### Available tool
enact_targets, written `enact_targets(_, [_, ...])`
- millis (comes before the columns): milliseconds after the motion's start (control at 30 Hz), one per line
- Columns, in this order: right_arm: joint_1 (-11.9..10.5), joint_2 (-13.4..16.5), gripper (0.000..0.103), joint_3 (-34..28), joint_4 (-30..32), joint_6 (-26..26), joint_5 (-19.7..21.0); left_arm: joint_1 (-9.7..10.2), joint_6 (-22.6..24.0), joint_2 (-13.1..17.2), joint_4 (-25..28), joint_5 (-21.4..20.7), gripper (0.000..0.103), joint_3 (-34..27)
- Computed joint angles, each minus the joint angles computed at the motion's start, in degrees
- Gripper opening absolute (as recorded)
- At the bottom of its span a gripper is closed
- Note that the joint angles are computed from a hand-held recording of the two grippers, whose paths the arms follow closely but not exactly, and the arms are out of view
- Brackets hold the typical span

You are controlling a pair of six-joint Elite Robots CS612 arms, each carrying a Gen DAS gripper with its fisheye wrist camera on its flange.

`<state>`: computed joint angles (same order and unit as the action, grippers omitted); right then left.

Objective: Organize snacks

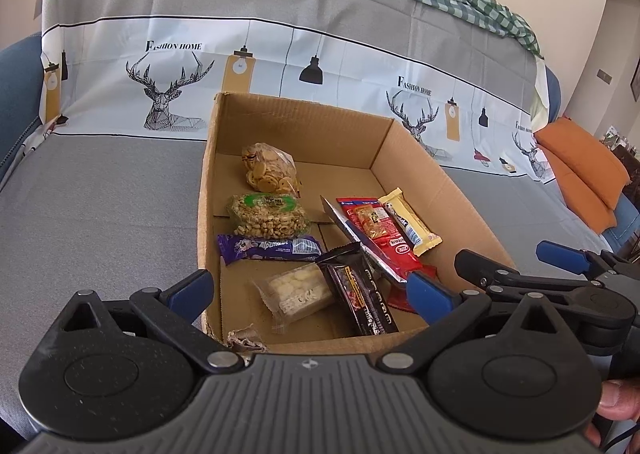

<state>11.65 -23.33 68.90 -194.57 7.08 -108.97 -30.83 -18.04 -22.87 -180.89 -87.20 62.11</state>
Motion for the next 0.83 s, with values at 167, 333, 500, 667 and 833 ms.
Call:
enact_targets(167, [0.0,0.0,0.102,-0.1,0.1,-0.1,0.0,0.0,0.0,0.0,0.0,0.0,0.102,0.0])
enact_targets(333, [0.1,0.0,0.102,-0.1,0.2,-0.1,-0.1,-0.01,0.0,0.0,0.0,0.0,0.102,0.0])
enact_targets(500, [0.0,0.1,0.102,-0.1,0.0,-0.3,0.1,-0.02,0.1,0.0,0.0,0.0,0.102,0.0])
enact_targets(667, [0.0,0.1,0.102,-0.2,0.0,-0.3,0.0,-0.02,0.2,0.1,-0.4,-0.2,0.102,0.0])
enact_targets(833, [-0.1,0.2,0.102,-0.1,-0.5,-0.2,0.1,-0.05,0.9,0.1,-1.9,-0.1,0.103,0.3])
